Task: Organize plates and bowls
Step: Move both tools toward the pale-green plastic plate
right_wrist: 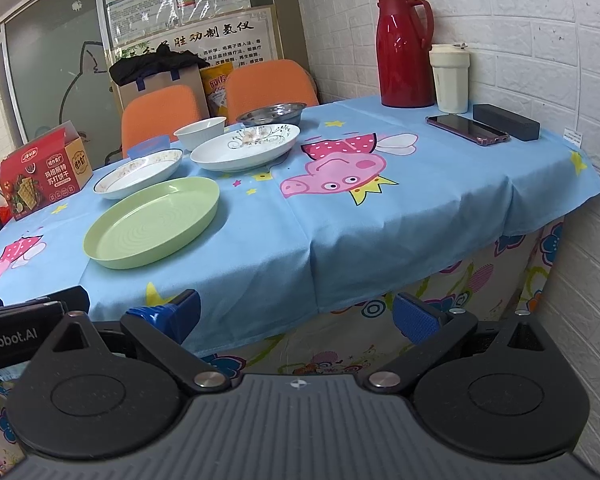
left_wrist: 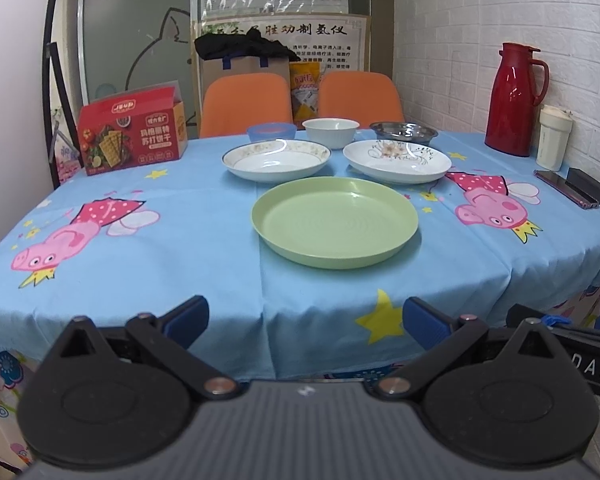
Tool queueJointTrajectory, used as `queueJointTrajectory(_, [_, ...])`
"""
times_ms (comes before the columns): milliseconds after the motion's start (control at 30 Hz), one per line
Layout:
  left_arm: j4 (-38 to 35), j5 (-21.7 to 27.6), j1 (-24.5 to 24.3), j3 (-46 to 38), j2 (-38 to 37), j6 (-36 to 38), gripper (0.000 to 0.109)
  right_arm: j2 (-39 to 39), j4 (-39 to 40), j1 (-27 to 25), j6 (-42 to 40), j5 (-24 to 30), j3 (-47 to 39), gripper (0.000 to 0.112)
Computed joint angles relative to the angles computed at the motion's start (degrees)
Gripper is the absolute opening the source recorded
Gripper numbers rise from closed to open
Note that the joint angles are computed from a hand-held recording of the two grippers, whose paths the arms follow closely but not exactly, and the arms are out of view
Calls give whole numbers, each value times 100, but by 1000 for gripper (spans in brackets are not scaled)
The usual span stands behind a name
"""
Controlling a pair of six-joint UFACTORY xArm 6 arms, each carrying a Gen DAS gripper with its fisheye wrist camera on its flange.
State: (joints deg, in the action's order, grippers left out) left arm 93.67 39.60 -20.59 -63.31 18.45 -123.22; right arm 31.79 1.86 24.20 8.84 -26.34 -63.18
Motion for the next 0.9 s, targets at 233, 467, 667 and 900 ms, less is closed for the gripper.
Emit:
queueJointTrajectory(233, [-12, -22, 8, 8, -6, -18, 103, -13, -42, -5, 50, 21, 7, 90])
queueJointTrajectory(467, [-22, -55, 23, 13, -10, -22, 103, -19, -32, 1, 50, 34, 9, 90])
queueJointTrajectory(667, [-52, -53, 34, -8, 12, -28, 103, -15, -166, -25, 172, 57, 2, 90])
queueJointTrajectory(900, [51, -269, 191, -2, 27, -177, 103, 23, -226, -15, 162, 99, -44, 90])
